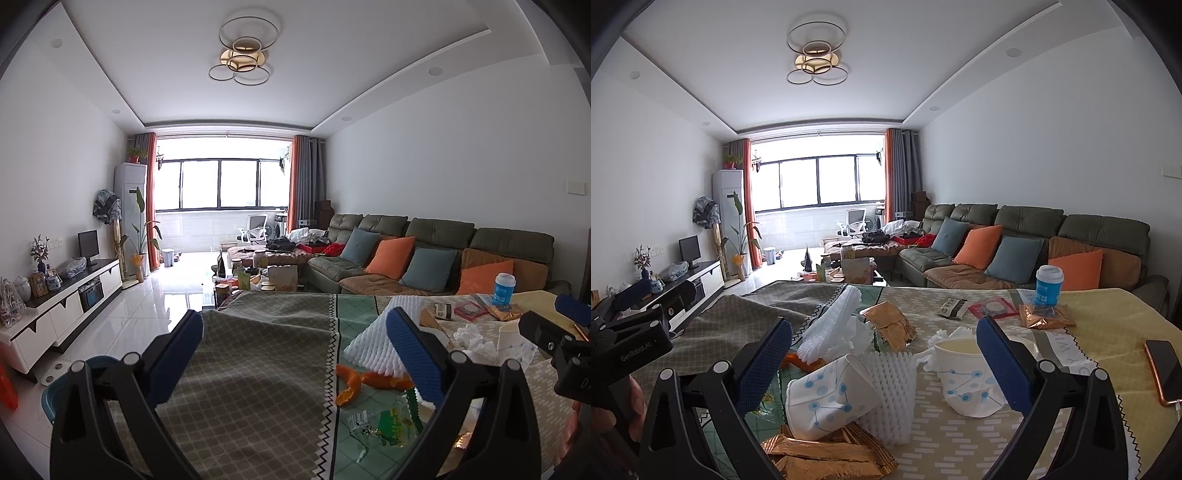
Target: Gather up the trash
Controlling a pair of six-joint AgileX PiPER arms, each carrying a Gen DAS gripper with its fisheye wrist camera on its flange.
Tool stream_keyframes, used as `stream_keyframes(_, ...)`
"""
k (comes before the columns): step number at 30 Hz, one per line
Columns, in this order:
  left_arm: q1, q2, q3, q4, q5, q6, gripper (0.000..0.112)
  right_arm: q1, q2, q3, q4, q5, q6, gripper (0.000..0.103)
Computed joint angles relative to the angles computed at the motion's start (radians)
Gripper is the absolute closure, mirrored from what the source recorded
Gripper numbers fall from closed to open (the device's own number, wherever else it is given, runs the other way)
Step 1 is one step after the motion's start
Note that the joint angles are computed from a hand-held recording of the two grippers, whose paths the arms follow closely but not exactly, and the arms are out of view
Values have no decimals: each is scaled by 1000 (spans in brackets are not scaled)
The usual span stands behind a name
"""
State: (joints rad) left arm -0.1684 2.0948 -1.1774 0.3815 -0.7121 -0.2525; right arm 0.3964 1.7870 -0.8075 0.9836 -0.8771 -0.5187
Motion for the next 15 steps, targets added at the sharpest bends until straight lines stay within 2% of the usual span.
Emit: stream_keyframes(15, 5, -3, 6, 12, 0, -11, 13, 6, -10, 1, 11, 4, -5, 4)
